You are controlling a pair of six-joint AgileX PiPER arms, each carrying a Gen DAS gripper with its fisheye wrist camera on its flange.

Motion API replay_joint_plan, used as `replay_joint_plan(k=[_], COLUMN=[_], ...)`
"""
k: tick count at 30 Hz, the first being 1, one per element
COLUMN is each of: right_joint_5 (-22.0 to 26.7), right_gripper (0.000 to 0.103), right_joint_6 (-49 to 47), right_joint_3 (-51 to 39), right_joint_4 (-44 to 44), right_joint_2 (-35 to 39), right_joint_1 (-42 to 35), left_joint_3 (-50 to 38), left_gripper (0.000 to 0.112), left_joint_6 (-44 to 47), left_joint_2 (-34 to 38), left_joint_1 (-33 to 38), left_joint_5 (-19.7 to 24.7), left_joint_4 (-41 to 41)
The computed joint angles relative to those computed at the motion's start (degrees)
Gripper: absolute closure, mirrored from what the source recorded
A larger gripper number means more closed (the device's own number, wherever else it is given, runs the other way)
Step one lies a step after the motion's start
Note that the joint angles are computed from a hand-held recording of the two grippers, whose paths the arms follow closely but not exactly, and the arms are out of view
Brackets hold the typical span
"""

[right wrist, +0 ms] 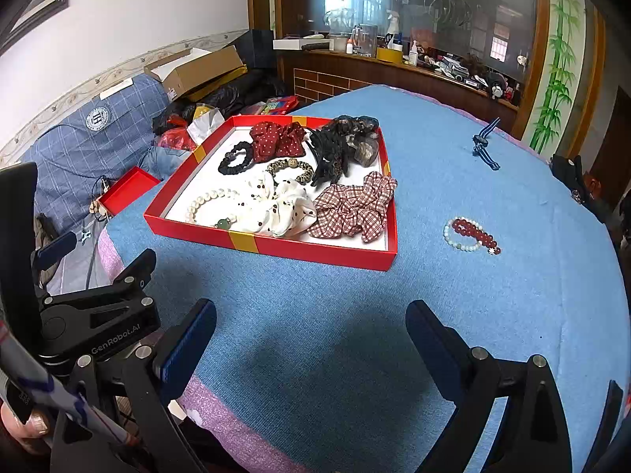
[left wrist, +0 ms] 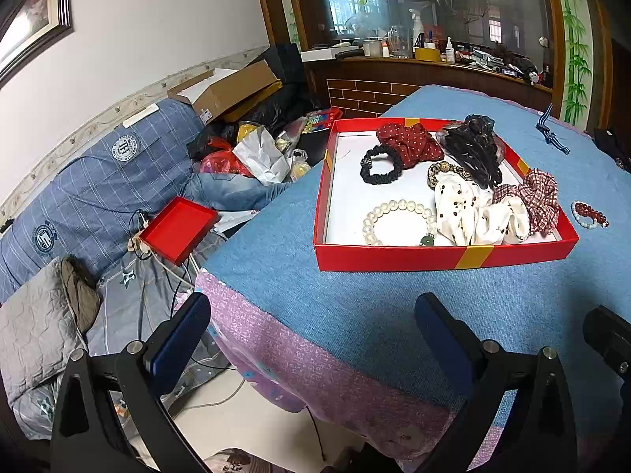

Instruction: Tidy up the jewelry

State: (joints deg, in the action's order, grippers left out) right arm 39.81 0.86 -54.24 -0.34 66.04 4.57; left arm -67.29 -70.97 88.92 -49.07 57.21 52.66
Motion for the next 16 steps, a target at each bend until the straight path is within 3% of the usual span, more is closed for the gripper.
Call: replay_joint_plan(k=[16], right_joint_5=[-0.2], right_gripper=[0.004], right_joint_6=[-0.9], right_joint_3=[0.0], right_joint_4=[2.2], right_joint_2=[-0.8], right_joint_1=[-2.6], left_joint_3=[0.0], left_gripper=[0.009], left_joint_6=[-0.8], left_joint_2=[-0.5], left_joint_1=[-1.9], left_joint_5=[2.3], left_joint_4=[3.4])
